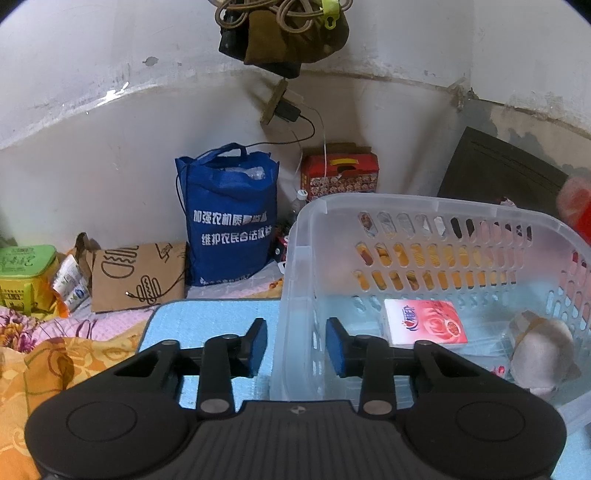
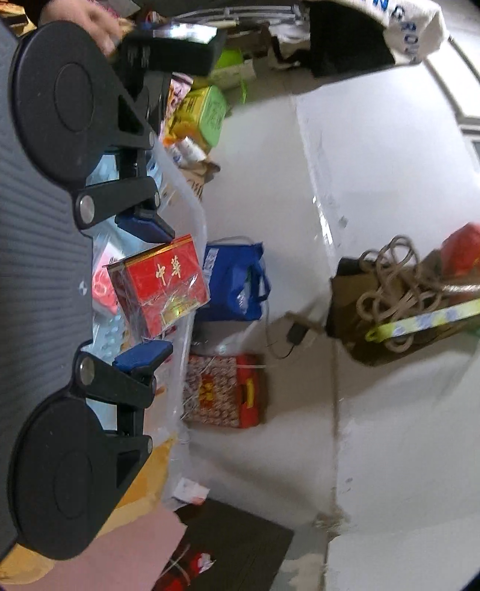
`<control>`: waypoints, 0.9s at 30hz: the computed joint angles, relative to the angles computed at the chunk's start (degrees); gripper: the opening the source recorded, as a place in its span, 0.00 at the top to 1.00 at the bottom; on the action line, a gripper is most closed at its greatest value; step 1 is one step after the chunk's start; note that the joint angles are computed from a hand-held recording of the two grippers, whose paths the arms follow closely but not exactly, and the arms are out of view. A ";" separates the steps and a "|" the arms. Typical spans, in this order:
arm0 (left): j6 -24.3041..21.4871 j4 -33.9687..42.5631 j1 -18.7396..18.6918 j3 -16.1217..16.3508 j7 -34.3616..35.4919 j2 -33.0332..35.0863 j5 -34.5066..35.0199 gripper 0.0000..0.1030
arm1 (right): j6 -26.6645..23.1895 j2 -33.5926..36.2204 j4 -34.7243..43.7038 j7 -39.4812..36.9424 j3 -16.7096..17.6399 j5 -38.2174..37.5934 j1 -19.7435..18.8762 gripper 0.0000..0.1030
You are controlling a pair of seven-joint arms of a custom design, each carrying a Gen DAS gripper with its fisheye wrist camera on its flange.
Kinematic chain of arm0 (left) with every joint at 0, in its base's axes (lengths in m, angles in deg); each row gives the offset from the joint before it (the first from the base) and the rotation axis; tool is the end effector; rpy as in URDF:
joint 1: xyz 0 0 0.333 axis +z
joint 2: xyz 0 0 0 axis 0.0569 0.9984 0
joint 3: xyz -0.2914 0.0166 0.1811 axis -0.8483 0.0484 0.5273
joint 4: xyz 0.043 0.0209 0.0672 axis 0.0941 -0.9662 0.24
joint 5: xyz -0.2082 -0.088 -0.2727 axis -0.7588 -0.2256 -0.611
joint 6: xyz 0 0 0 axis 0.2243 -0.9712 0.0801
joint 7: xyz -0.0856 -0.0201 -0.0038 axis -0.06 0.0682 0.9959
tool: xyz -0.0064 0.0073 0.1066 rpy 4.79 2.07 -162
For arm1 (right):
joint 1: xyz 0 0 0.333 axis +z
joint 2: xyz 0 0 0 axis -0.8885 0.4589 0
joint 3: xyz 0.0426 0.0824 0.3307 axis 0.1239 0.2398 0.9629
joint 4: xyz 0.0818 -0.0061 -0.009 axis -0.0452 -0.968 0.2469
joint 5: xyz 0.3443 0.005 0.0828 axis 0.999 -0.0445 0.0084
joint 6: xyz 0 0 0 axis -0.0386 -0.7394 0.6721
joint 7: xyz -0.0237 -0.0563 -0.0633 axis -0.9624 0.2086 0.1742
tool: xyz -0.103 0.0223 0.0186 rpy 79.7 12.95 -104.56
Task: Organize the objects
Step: 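Lower the red box into the basket and open the right gripper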
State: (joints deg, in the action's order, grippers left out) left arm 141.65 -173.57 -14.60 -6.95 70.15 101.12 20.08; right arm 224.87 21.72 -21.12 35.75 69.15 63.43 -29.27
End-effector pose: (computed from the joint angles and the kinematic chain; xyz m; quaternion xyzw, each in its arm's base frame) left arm 0.6838 -0.1449 0.3004 -0.5896 0.6787 -0.3344 0.2827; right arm 0.5846 0.3268 0.3643 -0.6594 0.5268 -0.2981 0.4459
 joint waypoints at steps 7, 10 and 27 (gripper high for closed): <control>-0.62 0.06 1.97 -2.09 -0.29 -0.33 1.26 0.63 | -1.40 2.89 3.38 -7.92 -6.82 10.08 7.05 0.40; -0.72 0.18 2.34 -2.44 -0.49 -0.31 1.65 0.63 | -2.17 3.58 4.83 -10.64 -7.95 13.58 8.06 0.40; -0.97 0.44 3.26 -3.29 -1.34 -0.31 3.05 0.63 | -3.78 4.59 6.95 -12.56 -5.60 15.50 5.46 0.30</control>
State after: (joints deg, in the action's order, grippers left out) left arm 140.67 -173.13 -11.34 -10.24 68.80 100.81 23.13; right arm 221.09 26.31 -14.17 23.19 63.55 78.93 -23.81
